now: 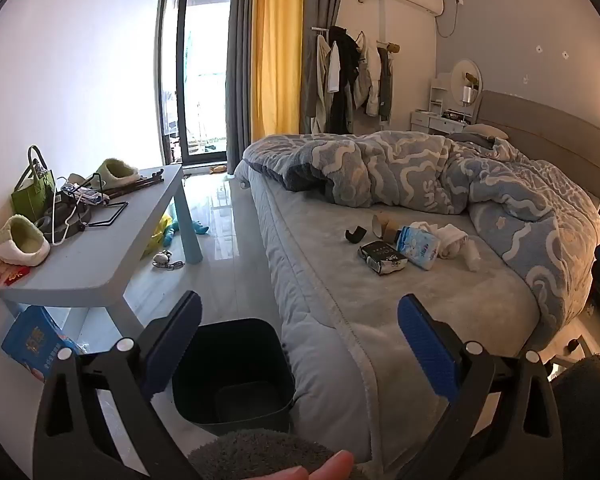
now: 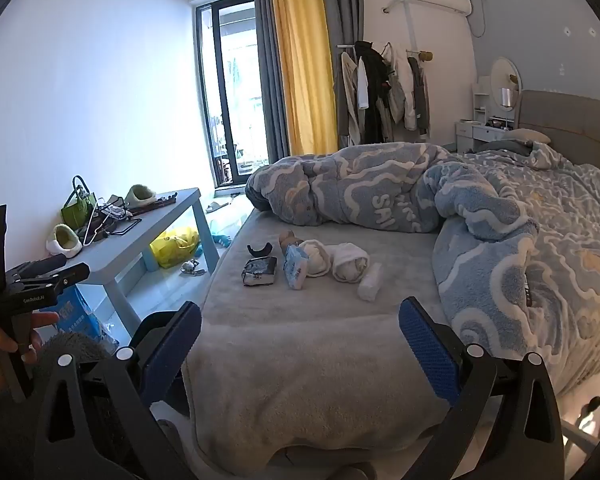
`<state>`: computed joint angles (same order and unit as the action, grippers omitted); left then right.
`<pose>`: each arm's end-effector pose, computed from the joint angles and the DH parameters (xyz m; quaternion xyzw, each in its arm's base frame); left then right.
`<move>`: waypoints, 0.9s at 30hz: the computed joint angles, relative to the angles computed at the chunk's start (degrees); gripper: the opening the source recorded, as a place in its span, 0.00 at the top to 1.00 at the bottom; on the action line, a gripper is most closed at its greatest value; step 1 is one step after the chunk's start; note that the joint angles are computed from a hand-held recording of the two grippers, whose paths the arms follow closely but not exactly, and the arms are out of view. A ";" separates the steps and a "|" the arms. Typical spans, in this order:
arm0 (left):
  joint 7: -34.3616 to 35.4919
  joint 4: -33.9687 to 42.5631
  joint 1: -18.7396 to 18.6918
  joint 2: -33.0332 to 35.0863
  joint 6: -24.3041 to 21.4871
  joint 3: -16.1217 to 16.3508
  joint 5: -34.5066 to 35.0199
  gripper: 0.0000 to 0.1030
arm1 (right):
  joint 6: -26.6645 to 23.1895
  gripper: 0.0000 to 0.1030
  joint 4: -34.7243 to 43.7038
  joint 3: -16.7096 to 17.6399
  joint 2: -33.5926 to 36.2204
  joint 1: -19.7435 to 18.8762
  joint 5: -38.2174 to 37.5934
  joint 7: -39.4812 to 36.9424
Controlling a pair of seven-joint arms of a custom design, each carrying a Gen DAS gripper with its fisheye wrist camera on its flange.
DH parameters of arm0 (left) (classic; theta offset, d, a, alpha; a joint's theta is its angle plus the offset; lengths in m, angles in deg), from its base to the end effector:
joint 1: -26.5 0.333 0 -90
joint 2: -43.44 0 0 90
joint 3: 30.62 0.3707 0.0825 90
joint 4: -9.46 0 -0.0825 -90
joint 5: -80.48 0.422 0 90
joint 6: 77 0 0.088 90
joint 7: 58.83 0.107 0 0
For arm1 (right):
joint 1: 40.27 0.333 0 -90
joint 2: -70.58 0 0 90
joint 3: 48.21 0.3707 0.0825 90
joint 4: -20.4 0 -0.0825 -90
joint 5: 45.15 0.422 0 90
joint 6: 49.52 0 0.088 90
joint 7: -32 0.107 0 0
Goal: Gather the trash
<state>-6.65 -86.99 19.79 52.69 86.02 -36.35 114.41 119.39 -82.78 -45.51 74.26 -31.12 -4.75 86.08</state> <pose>0.6829 -0.1746 0.6595 -0.6040 0.6182 -0.3644 0.3468 0.6599 0.0938 0.6667 -0.6573 0.5292 -0.2789 0.4583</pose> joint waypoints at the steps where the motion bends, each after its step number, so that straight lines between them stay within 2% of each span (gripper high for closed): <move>1: 0.00 0.00 -0.01 0.00 0.00 0.01 0.00 0.03 | 0.05 0.03 -0.02 0.00 0.00 0.01 0.01 -0.06; 27: -0.46 0.01 -0.09 0.02 0.14 0.14 0.72 0.03 | 0.01 0.03 -0.17 0.03 0.26 -0.08 0.01 -0.25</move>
